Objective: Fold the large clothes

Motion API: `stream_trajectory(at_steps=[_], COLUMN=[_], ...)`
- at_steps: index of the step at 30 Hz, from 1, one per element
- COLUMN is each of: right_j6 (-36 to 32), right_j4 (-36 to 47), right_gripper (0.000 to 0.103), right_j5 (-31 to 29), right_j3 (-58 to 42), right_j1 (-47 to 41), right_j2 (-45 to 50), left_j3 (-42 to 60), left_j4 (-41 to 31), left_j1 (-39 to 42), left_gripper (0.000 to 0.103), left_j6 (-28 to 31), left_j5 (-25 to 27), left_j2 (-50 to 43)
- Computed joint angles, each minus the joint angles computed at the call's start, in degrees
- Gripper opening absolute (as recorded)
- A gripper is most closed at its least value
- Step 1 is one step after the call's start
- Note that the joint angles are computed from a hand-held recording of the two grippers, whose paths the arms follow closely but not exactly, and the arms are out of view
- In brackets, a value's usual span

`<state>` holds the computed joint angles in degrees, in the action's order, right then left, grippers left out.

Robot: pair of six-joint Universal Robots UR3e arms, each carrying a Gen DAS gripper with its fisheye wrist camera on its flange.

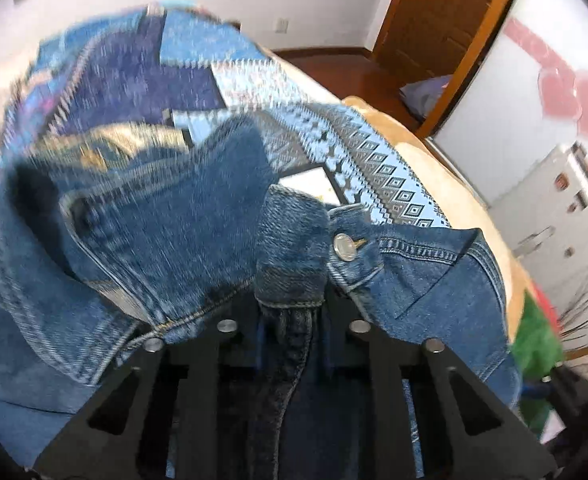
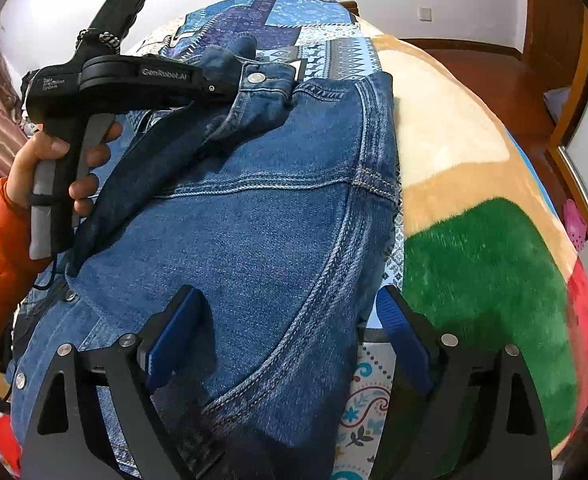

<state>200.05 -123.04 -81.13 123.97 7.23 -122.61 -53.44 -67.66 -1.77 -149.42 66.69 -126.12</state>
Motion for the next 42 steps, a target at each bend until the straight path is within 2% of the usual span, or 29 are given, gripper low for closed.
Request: stream_trajectory(at_steps=[3, 6, 11, 16, 18, 22, 29, 32, 34, 38, 42], right_j6=[0.54, 0.9, 2.24, 5.92, 6.33, 7.37, 10.43, 11.86, 12.42, 12.96, 11.92], right_j4=[2.11, 5.26, 8.08, 8.02, 6.99, 5.68, 7.82, 9.24, 9.86, 10.81, 10.69], right_gripper=[0.088, 0.088, 0.088, 0.088, 0.088, 0.088, 0.088, 0.088, 0.088, 0.088, 0.088], right_j5=[-1.94, -4.91, -8.26, -12.22, -13.86, -14.22, -14.57, -14.87, -14.42, -12.98, -11.02], right_j3=[-2.35, -5.17, -8.32, -11.25, -12.42, -13.64, -14.37, -14.19, -13.32, -11.94, -11.05], right_j1=[0.84, 1.69, 2.88, 7.95, 9.76, 11.11, 13.61, 14.42, 13.99, 12.31, 9.39], right_j2=[1.16, 0.33, -1.02, 1.05, 3.29, 6.17, 7.94, 7.0, 5.67, 3.44, 0.93], left_j3=[-11.27, -17.94, -23.86, -27.4, -30.5, -39.33, -47.32, -48.58, -49.43, -46.92, -39.98], left_j4=[10.95, 14.01, 12.81, 9.94, 6.75, 5.44, -0.95, -4.16, -4.66, -7.53, -14.09], left_j1=[0.73, 6.14, 17.87, 30.17, 35.79, 43.1, 50.0, 52.31, 53.65, 54.18, 55.66], left_gripper=[0.016, 0.015, 0.015, 0.015, 0.015, 0.015, 0.015, 0.02, 0.028, 0.051, 0.055], left_j6=[0.93, 0.75, 2.65, 7.62, 10.61, 16.11, 22.7, 24.59, 25.25, 26.67, 29.19], left_j5=[0.43, -4.87, -11.55, -15.07, -16.77, -16.24, -9.49, -8.86, -8.7, -6.17, -5.78], left_j2=[8.02, 16.11, 26.87, 33.31, 36.5, 40.36, 39.14, 38.7, 39.26, 39.34, 37.14])
